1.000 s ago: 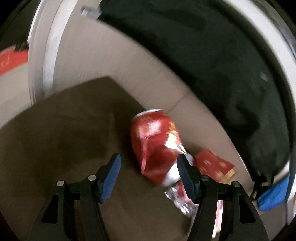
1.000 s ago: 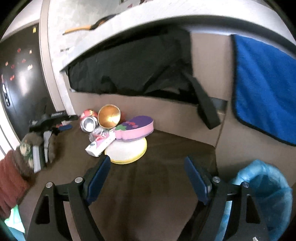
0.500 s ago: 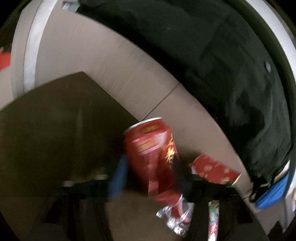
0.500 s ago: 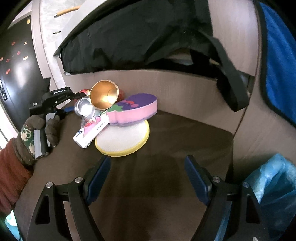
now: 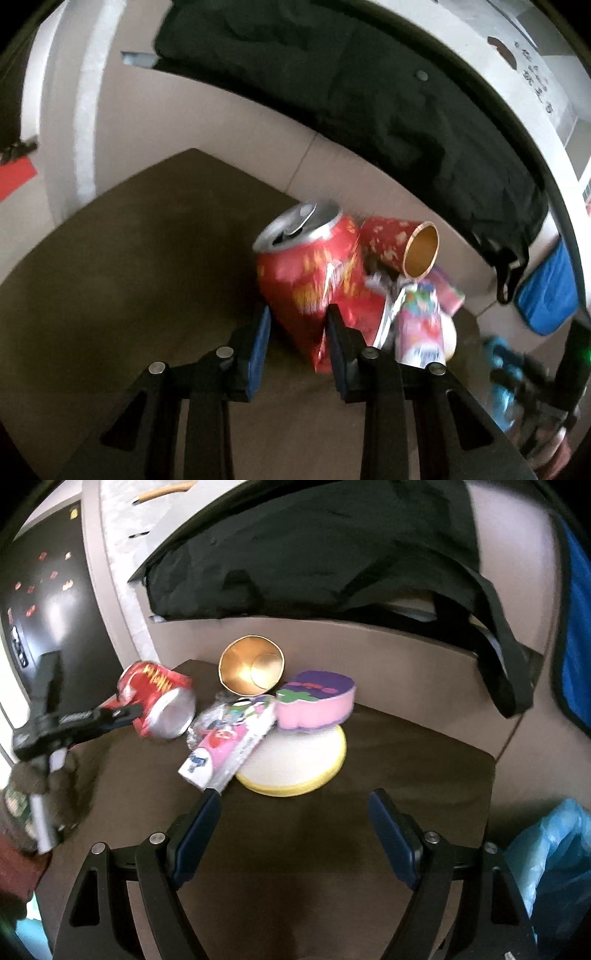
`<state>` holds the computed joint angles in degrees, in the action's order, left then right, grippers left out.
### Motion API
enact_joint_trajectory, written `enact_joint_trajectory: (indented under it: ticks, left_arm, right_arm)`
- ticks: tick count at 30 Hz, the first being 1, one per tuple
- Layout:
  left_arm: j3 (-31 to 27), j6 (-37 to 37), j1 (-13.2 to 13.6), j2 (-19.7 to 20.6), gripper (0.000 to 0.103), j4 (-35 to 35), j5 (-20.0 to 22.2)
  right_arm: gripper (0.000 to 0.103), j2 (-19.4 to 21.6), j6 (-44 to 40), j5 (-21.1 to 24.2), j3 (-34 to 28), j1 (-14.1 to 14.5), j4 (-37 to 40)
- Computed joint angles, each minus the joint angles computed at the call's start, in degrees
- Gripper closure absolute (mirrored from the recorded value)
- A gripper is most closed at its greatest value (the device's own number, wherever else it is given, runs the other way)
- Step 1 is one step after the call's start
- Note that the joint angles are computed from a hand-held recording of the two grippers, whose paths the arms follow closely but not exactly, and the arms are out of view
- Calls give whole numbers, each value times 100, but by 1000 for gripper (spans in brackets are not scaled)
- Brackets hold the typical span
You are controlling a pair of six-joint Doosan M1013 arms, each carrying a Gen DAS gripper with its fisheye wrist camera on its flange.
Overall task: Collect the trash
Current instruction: 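Reach the left tool to the red can and grasp it, then grasp the red paper cup with the left tool while right grasps the wrapped tape roll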
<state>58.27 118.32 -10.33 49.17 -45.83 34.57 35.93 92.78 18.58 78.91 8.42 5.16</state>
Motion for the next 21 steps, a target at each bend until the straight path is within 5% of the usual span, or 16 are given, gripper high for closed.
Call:
enact_joint_trajectory:
  ticks: [6,15,17,21]
  left_arm:
    - [492,310,153,-202,73,-259,-402]
    - [331,821,262,-22,58,-1270,-90]
    - [368,925,296,-34,57,-1485,-116]
    - [460,1149,338,-63,55,-1831,-218]
  right_arm:
    - [24,204,-1052,532,-536,130,917]
    - [35,1165,-2174,2380,-2127,194,2794]
    - [36,1352,-1826,2594,-2399,241,2517]
    - [39,1406,-634,2212,-2491,418,830]
